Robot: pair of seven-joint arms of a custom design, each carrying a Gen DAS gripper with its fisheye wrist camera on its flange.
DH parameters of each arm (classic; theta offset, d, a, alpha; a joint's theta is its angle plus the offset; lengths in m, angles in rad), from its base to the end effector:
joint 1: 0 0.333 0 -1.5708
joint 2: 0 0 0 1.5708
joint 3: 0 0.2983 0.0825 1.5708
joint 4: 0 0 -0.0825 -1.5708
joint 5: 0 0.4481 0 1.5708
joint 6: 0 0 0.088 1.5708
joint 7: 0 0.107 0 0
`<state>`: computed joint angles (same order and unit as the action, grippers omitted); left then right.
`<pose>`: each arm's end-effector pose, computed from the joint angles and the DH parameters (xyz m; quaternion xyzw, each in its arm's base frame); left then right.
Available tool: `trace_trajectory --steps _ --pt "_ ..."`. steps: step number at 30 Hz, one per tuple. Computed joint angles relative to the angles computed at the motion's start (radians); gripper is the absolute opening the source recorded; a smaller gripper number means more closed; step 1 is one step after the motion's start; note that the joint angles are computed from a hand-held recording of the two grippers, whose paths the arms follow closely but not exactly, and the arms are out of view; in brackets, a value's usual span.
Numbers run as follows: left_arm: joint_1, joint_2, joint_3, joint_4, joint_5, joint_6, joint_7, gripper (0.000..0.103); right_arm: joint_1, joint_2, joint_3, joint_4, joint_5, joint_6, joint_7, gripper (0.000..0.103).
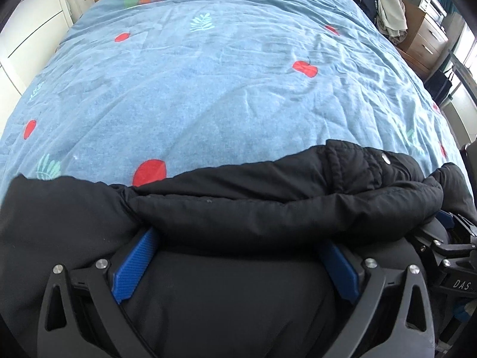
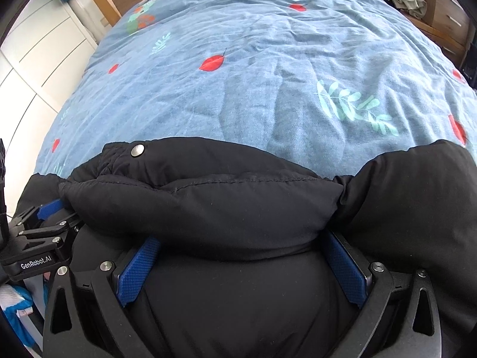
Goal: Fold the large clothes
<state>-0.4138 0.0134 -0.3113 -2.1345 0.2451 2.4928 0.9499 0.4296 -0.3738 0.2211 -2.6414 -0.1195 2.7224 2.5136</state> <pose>0.4677 -0.4159 0.3841 -0.5929 0.7820 -0.1599 0.1061 0.3910 0.2963 0.3544 -0.6194 0.7502 -0.0739 0.2192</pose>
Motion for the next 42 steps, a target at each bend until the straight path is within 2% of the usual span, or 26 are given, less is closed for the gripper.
trace_trajectory --steps 3,6,9,13,16,21,26,33,35,38,39,42 --pt "0.005 -0.075 0.003 -0.03 -0.061 -0.011 0.057 0.103 0.058 -0.09 -0.054 -0.041 0.091 -0.041 -0.073 0.102" --pt "0.017 -0.203 0.016 -0.109 -0.114 0.032 0.078 0.103 0.046 -0.256 -0.035 -0.123 0.112 -0.06 -0.038 0.102" --pt "0.029 -0.343 0.028 -0.203 -0.156 0.058 0.112 0.103 0.032 -0.409 0.007 -0.178 0.087 -0.121 0.002 0.102" --pt "0.032 -0.5 0.044 -0.34 -0.206 0.065 0.126 0.103 0.07 -0.536 0.028 -0.227 0.082 -0.177 0.029 0.102" --pt "0.036 -0.541 0.044 -0.408 -0.226 0.069 0.132 0.103 0.09 -0.538 0.057 -0.224 0.057 -0.214 0.033 0.102" --pt "0.078 -0.48 0.02 -0.442 -0.211 0.108 0.08 0.103 0.086 -0.477 0.068 -0.246 0.027 -0.179 0.057 0.102" --pt "0.079 -0.416 0.029 -0.434 -0.21 0.155 0.08 0.103 0.077 -0.454 0.013 -0.302 0.044 -0.077 0.068 0.102" --pt "0.091 -0.391 0.017 -0.435 -0.181 0.171 0.05 0.103 0.066 -0.399 -0.01 -0.298 0.054 -0.027 0.017 0.102" --pt "0.095 -0.399 0.011 -0.431 -0.168 0.152 0.034 0.103 0.062 -0.388 -0.009 -0.287 0.057 -0.04 0.012 0.102" --pt "0.112 -0.471 -0.034 -0.433 -0.096 0.079 -0.038 0.103 0.056 -0.399 0.01 -0.255 0.054 -0.133 0.023 0.102" --pt "0.105 -0.502 -0.041 -0.44 -0.076 0.073 -0.043 0.103 0.057 -0.418 0.022 -0.244 0.047 -0.176 0.03 0.102" --pt "0.059 -0.589 -0.058 -0.464 -0.047 0.074 -0.035 0.103 0.081 -0.507 0.043 -0.252 0.027 -0.234 0.039 0.102"
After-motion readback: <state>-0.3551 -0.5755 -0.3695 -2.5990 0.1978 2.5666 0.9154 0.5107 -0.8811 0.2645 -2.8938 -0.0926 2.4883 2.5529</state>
